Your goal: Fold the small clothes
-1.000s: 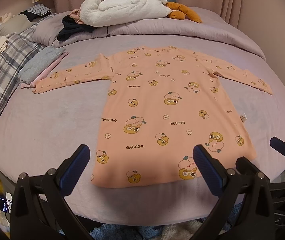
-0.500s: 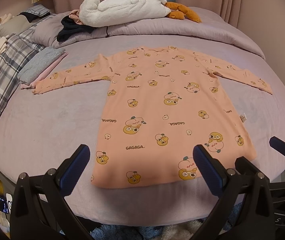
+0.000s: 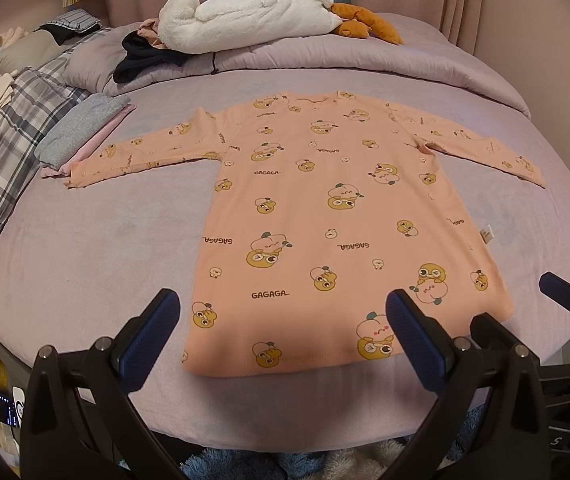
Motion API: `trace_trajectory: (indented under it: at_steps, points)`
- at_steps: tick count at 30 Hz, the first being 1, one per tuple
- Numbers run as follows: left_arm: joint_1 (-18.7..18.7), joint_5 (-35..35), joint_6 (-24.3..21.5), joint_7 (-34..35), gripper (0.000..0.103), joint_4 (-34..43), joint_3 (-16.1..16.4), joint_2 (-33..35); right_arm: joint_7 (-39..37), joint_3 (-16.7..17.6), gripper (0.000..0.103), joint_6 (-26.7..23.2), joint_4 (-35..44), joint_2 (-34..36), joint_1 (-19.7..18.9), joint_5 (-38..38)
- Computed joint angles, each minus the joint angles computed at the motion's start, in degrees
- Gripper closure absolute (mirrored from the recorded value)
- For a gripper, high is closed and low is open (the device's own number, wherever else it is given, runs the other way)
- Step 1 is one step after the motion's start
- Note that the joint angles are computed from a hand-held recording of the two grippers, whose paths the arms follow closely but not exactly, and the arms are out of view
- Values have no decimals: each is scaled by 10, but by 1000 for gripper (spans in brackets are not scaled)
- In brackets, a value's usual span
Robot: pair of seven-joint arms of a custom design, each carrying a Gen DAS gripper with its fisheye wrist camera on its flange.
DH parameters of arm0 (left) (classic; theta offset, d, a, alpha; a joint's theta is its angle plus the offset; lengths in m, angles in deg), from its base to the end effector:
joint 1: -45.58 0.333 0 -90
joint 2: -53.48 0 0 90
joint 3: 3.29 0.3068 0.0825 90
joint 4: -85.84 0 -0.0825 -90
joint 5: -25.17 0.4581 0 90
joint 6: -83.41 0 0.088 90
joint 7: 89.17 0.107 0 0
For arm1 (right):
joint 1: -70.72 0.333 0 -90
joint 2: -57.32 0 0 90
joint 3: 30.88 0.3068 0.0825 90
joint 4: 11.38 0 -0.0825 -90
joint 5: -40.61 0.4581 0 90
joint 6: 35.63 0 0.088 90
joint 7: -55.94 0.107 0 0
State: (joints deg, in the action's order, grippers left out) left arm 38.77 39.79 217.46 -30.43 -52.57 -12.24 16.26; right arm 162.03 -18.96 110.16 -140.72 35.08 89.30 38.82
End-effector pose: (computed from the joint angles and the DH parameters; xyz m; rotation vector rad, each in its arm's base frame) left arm 0.4603 -0.1338 0.5741 -1.9573 1.6849 -0.5282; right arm 0.4775 0.2925 0.5589 -2.0196 1.5154 -0.4523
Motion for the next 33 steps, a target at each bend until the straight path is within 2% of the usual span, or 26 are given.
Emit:
trace_trajectory:
  at_steps: [9,12,14,15,18,21,22,25,26,28,30,33]
  points:
    - [-1,0,4,0,0,-1,1,0,1,0,1,1,0,0,0,-1]
    - [-6,-15,16,4,0,-8,11,-3,-10,-10,1,18,-6,-1,8,19]
    - [-12,-43,27,7,0,-13,28,-2,-54,-40,1,40,-14,0,34,82]
    - [-13,-58,31,5,0,-15,36,0,-104,-77,1,52,-15,4,65,160]
    - [-31,-132,45,31,0,-25,78,7,-191,-142,1,57,-13,16,105,342]
    - [-45,-211,81,56,0,-37,111,12,-257,-180,1,78,-16,21,114,472]
    - [-45,-226,92,60,0,-37,112,16,-260,-183,1,87,-15,26,105,492]
    - [-56,-285,166,89,0,-38,132,42,-278,-199,1,127,-3,50,85,576]
    - [-64,-302,179,107,0,-34,141,50,-263,-199,1,132,6,62,70,585]
    - [-71,-328,178,137,0,-2,151,88,-244,-205,1,137,33,99,43,608]
    - [-58,-338,171,147,0,18,143,112,-180,-204,1,145,61,141,7,605]
    - [-49,-366,165,174,0,47,137,146,-145,-197,1,175,98,193,-27,626]
